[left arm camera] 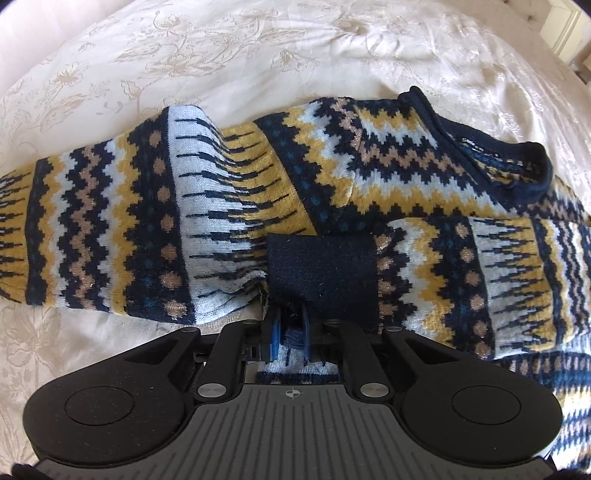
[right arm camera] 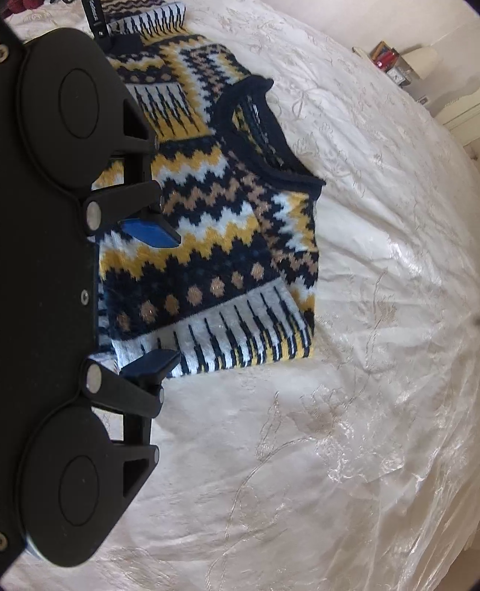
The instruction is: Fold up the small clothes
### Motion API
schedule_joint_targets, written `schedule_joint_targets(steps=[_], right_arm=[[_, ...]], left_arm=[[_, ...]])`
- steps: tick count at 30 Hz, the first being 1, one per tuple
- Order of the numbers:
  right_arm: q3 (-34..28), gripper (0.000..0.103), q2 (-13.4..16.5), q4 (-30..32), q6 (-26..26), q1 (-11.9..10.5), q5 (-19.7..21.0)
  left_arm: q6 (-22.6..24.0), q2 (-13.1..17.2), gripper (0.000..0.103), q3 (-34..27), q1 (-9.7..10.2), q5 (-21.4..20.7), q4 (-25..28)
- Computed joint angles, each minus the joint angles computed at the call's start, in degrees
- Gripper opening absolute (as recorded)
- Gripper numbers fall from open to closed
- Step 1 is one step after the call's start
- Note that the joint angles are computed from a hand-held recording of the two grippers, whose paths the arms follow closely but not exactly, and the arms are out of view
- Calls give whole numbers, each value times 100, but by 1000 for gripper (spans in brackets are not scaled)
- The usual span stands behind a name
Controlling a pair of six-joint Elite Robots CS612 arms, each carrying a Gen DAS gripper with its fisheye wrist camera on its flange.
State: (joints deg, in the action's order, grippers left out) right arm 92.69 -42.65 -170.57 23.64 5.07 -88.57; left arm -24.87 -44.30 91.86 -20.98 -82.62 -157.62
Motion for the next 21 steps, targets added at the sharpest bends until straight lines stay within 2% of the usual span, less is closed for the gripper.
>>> schedule_joint_targets(steps=[2, 5, 10, 14, 20, 21], right_arm=[[-90, 66, 56, 272, 130, -5, -110], [-121, 72, 101, 458, 267, -16, -164], [20, 77, 60, 317, 247, -9, -162], [197, 77, -53, 178, 288, -22, -109], [617, 79, -314, -381, 90, 88, -112], [688, 82, -353, -507, 38, 111, -80]], left_arm=[[-3, 22, 13, -8, 7, -12, -26], [-17, 38, 15, 24, 12, -16, -156], [-80, 58, 18, 69, 0, 29, -338], [-150, 70, 22, 81, -12, 61, -412], [-307, 95, 34, 128, 14, -78, -662], [-334, 99, 40, 139, 22, -131, -721]])
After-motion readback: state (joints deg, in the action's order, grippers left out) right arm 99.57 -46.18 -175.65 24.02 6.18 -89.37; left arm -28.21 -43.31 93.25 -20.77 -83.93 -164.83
